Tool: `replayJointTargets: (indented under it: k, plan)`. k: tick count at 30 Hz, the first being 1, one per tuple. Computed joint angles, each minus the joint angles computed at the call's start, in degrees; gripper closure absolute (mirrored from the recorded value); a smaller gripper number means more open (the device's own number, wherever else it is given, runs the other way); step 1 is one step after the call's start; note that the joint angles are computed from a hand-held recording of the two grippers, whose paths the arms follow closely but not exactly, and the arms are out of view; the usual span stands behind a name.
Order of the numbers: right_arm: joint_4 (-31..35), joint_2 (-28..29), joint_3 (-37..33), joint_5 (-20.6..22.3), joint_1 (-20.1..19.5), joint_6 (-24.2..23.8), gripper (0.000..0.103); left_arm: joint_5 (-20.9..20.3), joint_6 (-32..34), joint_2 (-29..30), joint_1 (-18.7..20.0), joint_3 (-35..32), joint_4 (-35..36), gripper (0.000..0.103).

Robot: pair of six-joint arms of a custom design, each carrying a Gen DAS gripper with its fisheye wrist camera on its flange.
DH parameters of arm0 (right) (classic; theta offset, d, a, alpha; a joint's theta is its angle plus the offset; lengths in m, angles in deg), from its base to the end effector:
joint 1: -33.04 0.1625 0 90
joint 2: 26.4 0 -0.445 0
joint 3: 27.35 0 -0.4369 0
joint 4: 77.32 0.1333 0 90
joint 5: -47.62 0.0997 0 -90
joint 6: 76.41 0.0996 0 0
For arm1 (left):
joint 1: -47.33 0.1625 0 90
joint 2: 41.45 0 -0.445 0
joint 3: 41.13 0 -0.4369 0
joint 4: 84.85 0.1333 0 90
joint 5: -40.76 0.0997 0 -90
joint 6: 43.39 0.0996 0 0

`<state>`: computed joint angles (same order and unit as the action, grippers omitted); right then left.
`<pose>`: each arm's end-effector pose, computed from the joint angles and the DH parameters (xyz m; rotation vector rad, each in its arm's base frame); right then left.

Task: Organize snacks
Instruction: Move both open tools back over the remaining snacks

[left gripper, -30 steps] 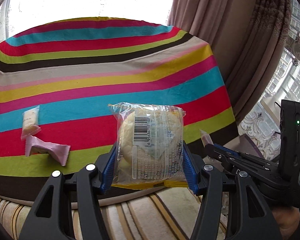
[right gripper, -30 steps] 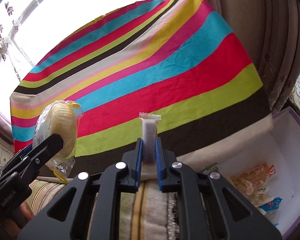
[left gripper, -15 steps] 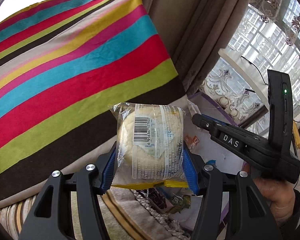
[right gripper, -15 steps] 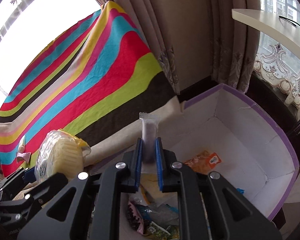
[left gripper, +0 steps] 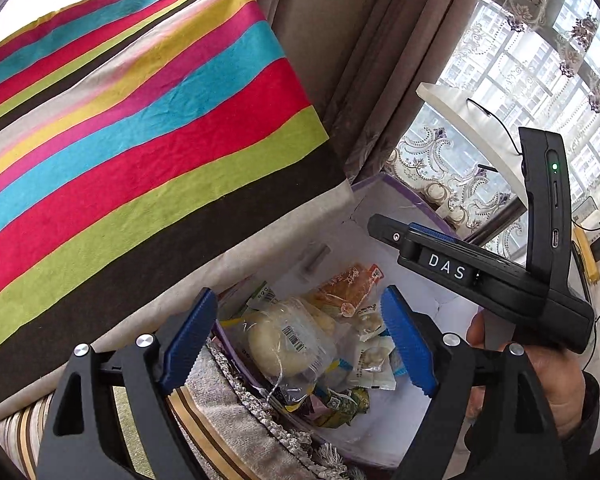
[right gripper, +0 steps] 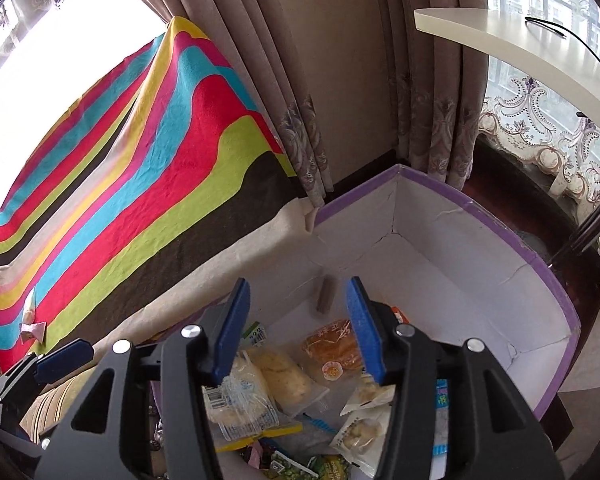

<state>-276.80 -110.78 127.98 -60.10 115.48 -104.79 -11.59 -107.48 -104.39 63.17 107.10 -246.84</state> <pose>0.0596 -0.3340 0.1803 0.3247 -2.5374 0.7263 -0.2522 -0.2733 0.0237 0.3317 2.5857 -0.7215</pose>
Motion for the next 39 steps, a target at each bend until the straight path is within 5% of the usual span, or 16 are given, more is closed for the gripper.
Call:
replayJointTargets:
  k: [12, 28, 39]
  plan:
    - [0.50, 0.17, 0.17, -1.18, 2.36, 0.62, 0.046, 2.81, -6.60, -3.13, -1.91, 0.64, 7.75, 0.023]
    - [1.24, 5.61, -1.04, -4.56, 10.91, 2.66, 0.040, 9.33, -31.02, -18.88, -5.23, 1.13, 44.67, 0.023]
    - [2.77, 17.60, -5.39, -6.76, 24.09, 6.95, 0.036, 9.90, -54.34, -44.36, -5.69, 3.22, 82.55, 0.023]
